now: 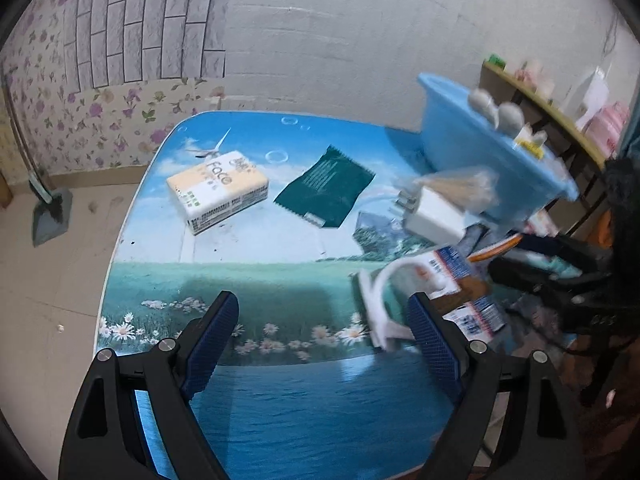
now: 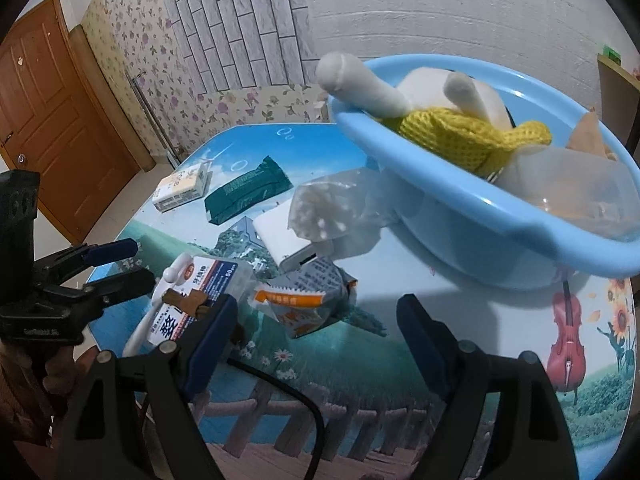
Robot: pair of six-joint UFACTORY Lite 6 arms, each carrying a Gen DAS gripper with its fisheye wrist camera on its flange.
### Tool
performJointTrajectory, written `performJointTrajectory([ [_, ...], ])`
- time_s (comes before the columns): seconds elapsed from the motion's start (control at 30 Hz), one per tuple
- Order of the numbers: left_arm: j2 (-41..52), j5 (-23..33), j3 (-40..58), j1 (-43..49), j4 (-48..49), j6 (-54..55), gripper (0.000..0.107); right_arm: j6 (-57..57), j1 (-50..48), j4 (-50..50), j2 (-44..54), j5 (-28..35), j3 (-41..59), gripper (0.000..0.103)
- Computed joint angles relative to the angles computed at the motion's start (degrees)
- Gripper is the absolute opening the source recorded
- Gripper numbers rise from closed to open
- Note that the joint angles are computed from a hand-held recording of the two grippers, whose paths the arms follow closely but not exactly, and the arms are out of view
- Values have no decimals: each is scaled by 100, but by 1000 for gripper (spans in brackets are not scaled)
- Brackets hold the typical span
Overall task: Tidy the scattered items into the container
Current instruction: 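Move both grippers back over the table toward the remaining items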
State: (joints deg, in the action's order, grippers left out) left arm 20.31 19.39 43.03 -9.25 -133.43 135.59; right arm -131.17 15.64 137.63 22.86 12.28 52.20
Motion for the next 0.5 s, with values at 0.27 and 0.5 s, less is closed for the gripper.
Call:
performJointTrajectory([
  [0.27, 84, -178, 39, -88, -582, 666, 86, -420, 122, 478, 45, -21, 74, 83],
  [0.5, 46, -286, -20, 25, -1049, 1144, 86, -548, 134, 622, 185, 48, 160, 77],
])
